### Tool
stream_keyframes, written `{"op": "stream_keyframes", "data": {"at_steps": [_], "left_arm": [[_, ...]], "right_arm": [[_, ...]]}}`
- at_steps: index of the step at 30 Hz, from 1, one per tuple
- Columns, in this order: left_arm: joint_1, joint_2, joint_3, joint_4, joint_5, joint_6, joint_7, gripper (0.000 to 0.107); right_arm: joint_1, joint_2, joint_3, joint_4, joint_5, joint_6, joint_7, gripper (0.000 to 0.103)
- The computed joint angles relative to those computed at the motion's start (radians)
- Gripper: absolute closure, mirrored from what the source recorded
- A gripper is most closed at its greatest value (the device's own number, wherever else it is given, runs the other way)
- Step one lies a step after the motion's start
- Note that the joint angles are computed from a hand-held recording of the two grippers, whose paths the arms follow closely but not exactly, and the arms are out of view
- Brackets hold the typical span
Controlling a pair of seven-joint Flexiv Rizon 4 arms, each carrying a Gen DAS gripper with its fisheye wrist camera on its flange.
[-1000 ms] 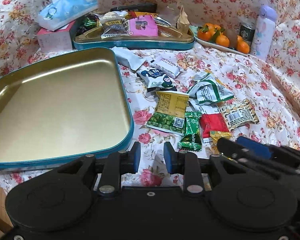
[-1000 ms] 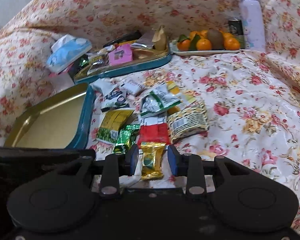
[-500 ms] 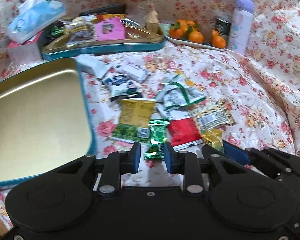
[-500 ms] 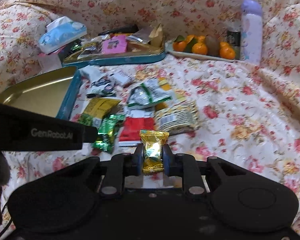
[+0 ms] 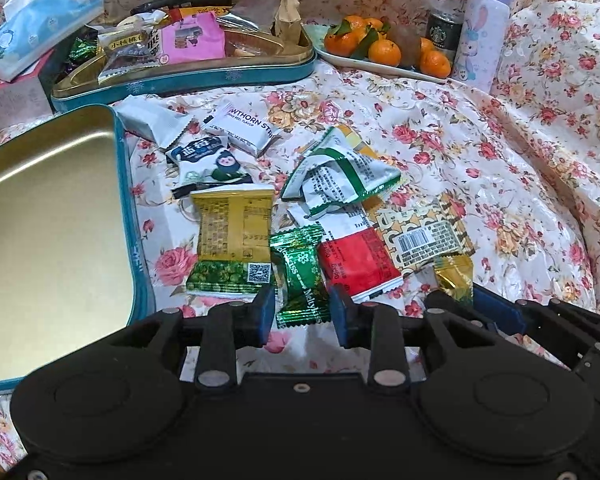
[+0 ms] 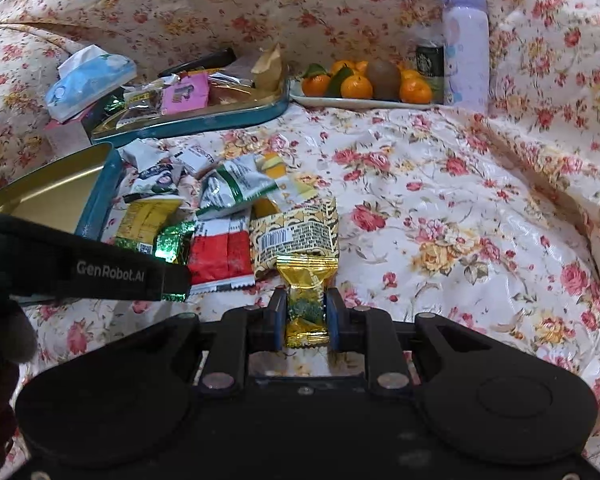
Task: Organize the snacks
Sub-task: 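Close the left tool on the green candy while the right tool holds the gold candy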
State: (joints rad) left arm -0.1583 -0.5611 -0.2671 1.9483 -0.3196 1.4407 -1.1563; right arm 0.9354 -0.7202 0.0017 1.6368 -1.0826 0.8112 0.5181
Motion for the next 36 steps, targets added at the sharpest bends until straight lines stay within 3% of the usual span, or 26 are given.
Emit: {"op": "stream_keyframes", "data": {"at_steps": [5, 9, 23, 30, 36], "left_arm": [[-0.014, -0.011, 0.01, -0.009, 0.012, 0.015, -0.01, 0.058], [0.009, -0.017, -0.026, -0.002, 0.007, 0.031, 0.001, 0.051], [0.073, -0.026, -0.108, -0.013, -0.09, -0.012, -0.025, 0.052], [0.076, -0.022, -0.106, -0.002, -0.111, 0.0, -0.025, 0.052], [0.019, -0.038, -0.042, -0.049, -0.086, -0.011, -0.06, 0.052]], "right_arm": [[0.0, -0.008, -0.004, -0.007, -0.003, 0.001, 0.009, 0.079], [0.002, -0.011, -0.007, -0.009, -0.007, -0.002, 0.009, 0.078], [0.002, -0.012, -0.012, -0.002, -0.042, 0.005, 0.026, 0.074], [-0.004, -0.005, -0.014, 0.012, -0.062, 0.024, 0.064, 0.074], [-0.006, -0.004, -0.011, 0.013, -0.069, 0.024, 0.072, 0.074]]}}
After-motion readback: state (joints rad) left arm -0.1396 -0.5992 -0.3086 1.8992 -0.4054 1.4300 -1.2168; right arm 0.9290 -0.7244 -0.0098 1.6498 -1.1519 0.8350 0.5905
